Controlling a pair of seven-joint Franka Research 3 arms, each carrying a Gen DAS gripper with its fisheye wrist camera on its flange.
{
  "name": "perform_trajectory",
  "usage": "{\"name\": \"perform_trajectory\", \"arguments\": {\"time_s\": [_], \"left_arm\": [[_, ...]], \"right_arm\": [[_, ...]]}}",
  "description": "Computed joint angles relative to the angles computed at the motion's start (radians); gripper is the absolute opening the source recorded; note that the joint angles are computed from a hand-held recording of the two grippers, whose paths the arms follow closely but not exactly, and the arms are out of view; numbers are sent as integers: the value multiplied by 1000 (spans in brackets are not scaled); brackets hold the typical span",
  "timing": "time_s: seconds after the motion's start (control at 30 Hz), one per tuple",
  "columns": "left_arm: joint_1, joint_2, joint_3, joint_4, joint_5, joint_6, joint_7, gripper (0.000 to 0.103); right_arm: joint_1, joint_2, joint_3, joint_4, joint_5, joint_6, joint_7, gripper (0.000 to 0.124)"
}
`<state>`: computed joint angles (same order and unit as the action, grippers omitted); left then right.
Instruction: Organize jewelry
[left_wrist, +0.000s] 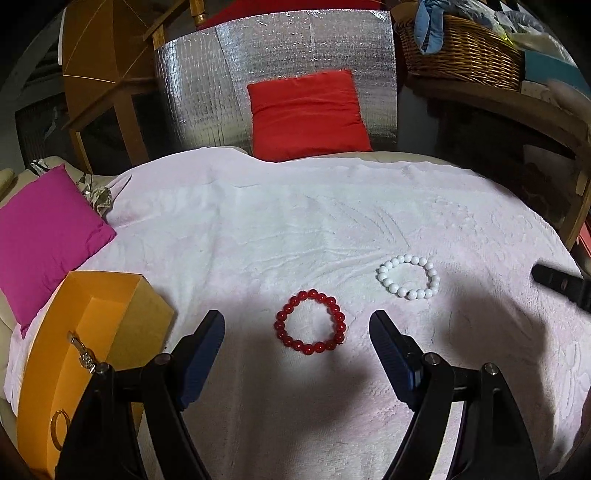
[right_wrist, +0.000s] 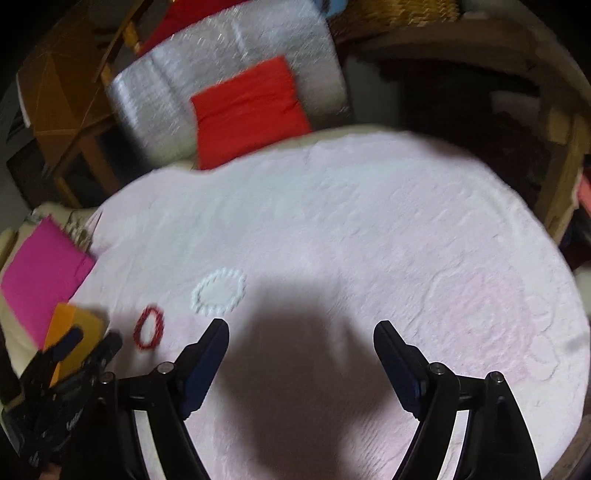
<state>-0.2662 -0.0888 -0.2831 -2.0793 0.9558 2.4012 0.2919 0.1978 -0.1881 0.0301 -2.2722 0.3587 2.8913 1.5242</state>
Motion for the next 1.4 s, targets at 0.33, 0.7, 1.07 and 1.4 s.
{"name": "perform_trajectory", "arguments": {"time_s": [0.33,0.7,1.07,1.4], "left_arm": [[2,-2,0,-3,5,-3,-3,81],[-2,3,0,2,-2,-19,6,81],[0,6,4,1,-25,-25,16,81],[3,8,13,-7,-77,-30,42,81]], "right_arm": [[-157,-59,130,-80,-53,249,91,96],[-310,-83,230,-85,-409,234,256,100],[-76,-35,57,-28,-258,66,89,101],[-41,35,39,51,-262,-112,124,101]]}}
